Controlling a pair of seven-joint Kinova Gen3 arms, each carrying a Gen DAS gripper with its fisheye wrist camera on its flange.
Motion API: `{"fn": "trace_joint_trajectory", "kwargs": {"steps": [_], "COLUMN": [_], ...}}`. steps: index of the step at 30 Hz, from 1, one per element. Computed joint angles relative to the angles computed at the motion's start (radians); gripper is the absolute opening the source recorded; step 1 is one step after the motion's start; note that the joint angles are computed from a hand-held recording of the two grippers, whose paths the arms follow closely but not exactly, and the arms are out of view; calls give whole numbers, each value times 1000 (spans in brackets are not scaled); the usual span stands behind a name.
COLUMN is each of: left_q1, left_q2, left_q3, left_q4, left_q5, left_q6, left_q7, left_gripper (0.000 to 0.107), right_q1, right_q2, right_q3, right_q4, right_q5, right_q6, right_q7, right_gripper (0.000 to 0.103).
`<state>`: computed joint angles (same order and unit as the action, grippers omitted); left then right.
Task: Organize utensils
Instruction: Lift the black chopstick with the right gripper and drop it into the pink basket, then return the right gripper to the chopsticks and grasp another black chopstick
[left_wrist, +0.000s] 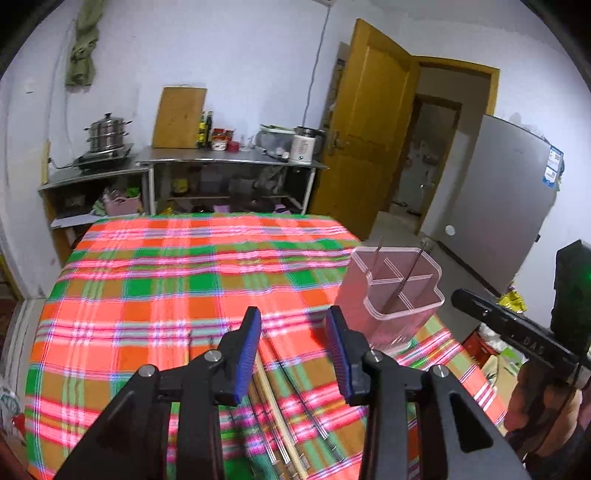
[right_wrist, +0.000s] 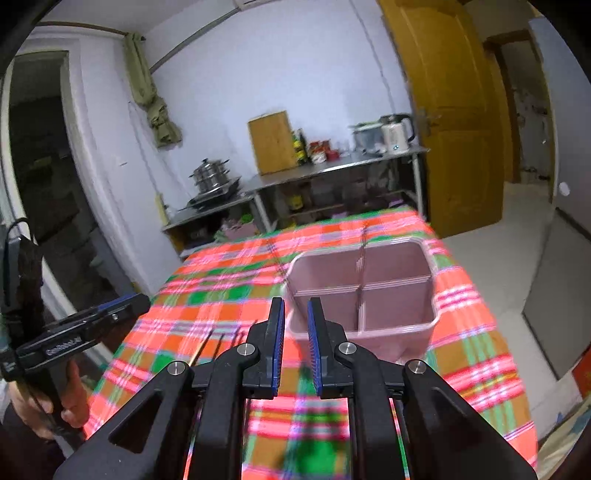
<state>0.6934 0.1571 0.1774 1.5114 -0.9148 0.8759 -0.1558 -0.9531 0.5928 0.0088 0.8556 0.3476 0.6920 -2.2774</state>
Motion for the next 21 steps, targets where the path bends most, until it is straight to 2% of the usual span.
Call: {"fn": "trace_joint_trajectory", "kwargs": {"steps": [5,10,16,21], "left_q1": [-1,-21,-54,-97], "left_q2": [-29,-41,-31,-31], "left_q3": [11,26,25,9], "left_q4": [101,171,203,235], "left_q5": [4,34,74,122], "left_q6": [4,7,18,-62], "left_q7": [87,135,131,100], "left_gripper": [37,27,16,15], "right_q1": [-8,-1,4,3], "right_q2": [13,29,83,134], "right_q3": [-23,-48,-71,-77], "right_q4": [11,17,-47,-112], "right_q5": [-14,-52,-106,-151], "right_q6": [17,22,64,111], "right_q7": [31,73,151,199], "right_gripper": [13,13,13,13]}}
